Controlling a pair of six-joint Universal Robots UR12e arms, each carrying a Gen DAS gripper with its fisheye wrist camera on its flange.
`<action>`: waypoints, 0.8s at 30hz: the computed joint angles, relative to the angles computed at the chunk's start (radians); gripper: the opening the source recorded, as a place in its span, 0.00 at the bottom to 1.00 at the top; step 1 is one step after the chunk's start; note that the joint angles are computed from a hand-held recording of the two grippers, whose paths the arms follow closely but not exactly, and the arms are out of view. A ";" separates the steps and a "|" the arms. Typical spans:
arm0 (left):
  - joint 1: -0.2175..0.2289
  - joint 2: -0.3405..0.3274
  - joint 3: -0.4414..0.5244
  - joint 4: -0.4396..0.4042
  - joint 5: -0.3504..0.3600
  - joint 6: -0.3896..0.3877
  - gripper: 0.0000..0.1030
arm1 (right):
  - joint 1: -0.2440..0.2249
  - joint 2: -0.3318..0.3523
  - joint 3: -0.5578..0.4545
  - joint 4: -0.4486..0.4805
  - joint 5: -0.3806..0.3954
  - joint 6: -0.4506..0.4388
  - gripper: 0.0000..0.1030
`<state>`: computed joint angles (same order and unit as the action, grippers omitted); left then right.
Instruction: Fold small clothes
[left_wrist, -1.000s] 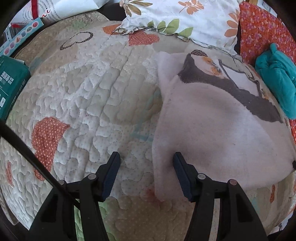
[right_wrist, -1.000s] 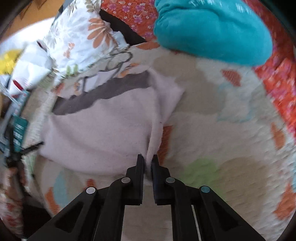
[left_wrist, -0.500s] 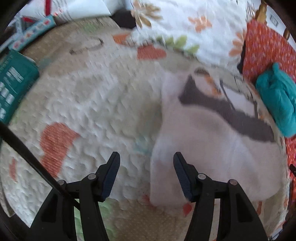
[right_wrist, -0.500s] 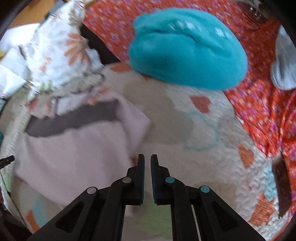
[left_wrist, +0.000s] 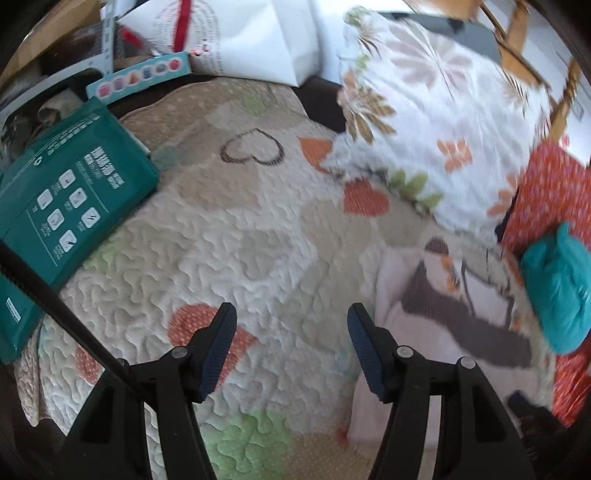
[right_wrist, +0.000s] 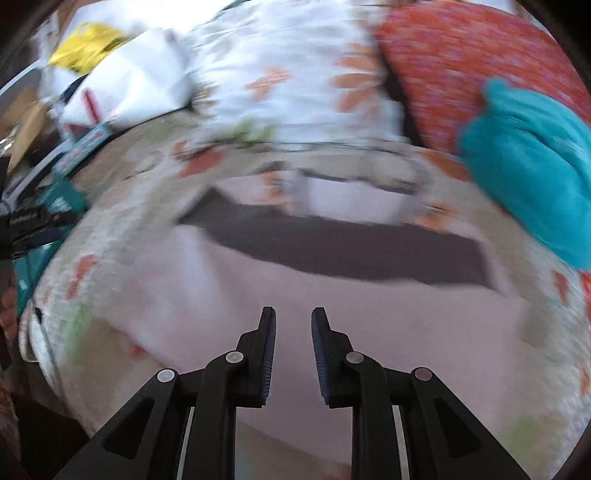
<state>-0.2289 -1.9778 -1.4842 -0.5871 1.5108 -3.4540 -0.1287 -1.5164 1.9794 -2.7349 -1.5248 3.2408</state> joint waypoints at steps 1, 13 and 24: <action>0.009 0.003 -0.001 0.000 -0.017 -0.015 0.60 | 0.006 0.018 -0.019 0.008 0.025 -0.001 0.21; 0.076 0.026 -0.026 0.033 -0.072 -0.131 0.60 | 0.147 0.389 -0.438 0.202 -0.085 0.038 0.32; 0.082 0.030 -0.033 0.041 -0.057 -0.150 0.60 | 0.170 0.246 -0.308 0.176 -0.018 -0.117 0.47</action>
